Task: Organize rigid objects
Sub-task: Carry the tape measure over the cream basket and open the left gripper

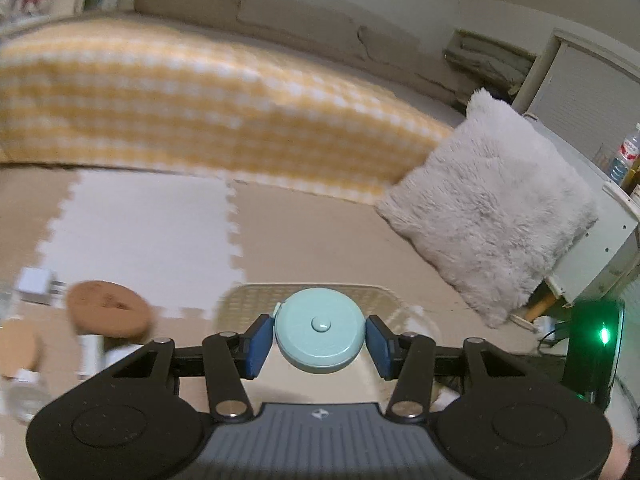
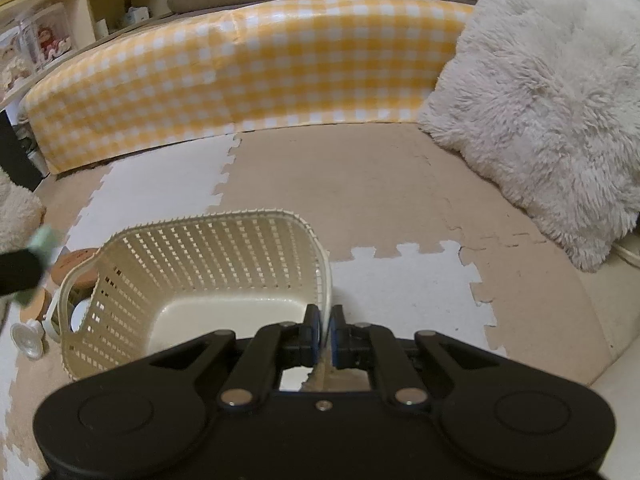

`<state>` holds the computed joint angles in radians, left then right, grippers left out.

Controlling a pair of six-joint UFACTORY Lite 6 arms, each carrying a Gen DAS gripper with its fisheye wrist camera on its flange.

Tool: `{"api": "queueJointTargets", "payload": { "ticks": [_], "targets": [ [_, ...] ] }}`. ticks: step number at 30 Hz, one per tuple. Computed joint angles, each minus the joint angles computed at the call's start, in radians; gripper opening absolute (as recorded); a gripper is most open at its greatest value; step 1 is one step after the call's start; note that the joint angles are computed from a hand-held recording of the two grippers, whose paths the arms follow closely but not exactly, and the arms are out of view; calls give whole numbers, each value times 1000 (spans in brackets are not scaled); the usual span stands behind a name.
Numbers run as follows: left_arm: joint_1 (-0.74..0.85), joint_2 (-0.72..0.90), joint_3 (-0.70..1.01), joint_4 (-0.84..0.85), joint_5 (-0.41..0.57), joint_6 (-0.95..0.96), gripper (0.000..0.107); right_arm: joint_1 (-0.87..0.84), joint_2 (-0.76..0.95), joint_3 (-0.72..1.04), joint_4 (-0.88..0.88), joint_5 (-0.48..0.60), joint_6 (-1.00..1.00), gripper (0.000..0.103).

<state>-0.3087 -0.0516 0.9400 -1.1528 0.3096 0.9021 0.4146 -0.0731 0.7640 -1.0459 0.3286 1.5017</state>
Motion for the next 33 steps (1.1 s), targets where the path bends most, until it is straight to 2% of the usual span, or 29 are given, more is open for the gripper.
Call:
{"api": "queueJointTargets", "payload": {
  "ticks": [5,14,20,23,27,33],
  "targets": [
    [-65,212,196,181,37,-276,52,-21,-18,-17,9,-37,-14,6],
    [-119,485,389,267,55,-474,52,-37,-32,-36,13,-72,12,6],
    [-127,577,467,303,68,-535,52,-47,-34,-37,48,-87,-18,6],
    [-141,611,503,413,64,-658,52,-50,-36,-38,64,-93,-32,6],
    [-152,649,532,447,59,-710,52,-56,-38,-38,92,-104,-63,6],
    [-180,699,582,589,63,-871,52,-57,-32,-33,133,-110,-107,6]
  ]
}}
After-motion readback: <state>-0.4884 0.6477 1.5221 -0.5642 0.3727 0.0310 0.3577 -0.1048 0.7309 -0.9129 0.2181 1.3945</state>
